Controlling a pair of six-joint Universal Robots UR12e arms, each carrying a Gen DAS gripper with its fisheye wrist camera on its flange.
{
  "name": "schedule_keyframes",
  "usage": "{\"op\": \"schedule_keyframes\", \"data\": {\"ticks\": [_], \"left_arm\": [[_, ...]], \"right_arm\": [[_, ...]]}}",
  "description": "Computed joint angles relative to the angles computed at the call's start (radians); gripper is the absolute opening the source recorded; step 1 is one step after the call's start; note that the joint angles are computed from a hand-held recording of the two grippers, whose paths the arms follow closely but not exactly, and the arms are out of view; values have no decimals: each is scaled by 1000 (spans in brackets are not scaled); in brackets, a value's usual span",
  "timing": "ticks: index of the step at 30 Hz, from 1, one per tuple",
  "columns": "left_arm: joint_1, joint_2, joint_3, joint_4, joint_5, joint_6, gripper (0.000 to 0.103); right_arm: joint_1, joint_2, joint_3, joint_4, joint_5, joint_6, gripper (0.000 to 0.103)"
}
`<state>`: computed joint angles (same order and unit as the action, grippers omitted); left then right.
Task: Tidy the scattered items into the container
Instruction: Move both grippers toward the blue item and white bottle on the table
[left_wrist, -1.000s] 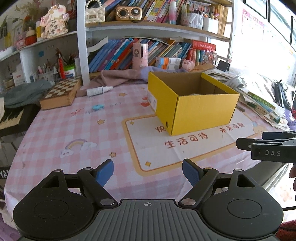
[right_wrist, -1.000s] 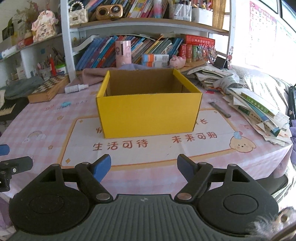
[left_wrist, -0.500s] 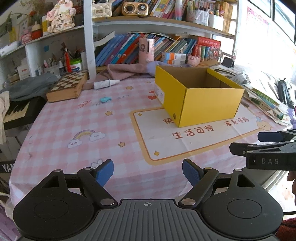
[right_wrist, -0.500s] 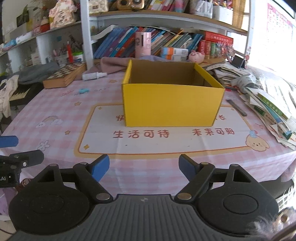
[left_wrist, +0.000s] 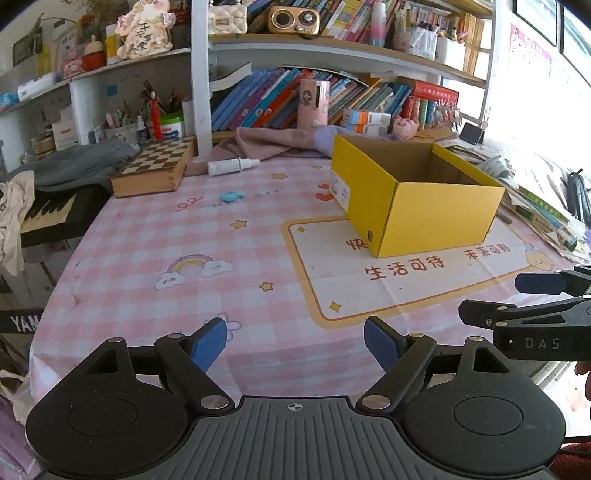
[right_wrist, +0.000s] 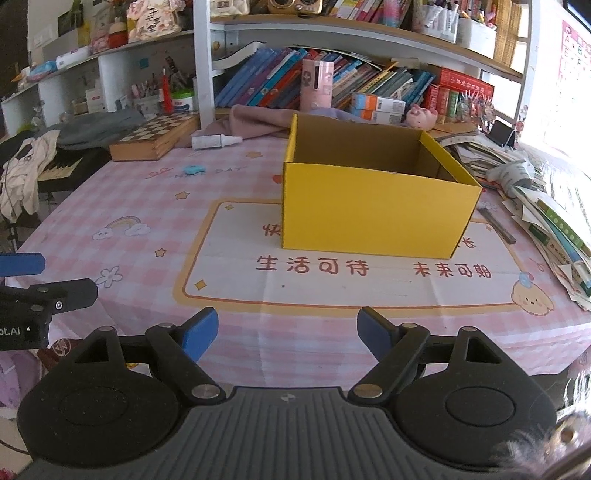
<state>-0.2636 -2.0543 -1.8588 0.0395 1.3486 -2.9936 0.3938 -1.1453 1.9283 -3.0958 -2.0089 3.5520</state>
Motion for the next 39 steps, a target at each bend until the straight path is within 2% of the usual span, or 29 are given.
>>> {"op": "schedule_keyframes", "data": {"ticks": [13, 23, 35, 39], "left_arm": [[12, 1, -3, -5, 3, -3, 84], [24, 8, -13, 9, 53, -40, 84], [29, -13, 17, 13, 85, -45, 84], [31, -28, 35, 32, 93, -39, 84]], "right_arm": [[4, 15, -22, 4, 24, -29, 82], [7, 41, -62, -7, 80, -101, 82], [-5, 80, -114, -28, 117, -144, 82], [-9, 99, -139, -40, 123, -162, 79]]}}
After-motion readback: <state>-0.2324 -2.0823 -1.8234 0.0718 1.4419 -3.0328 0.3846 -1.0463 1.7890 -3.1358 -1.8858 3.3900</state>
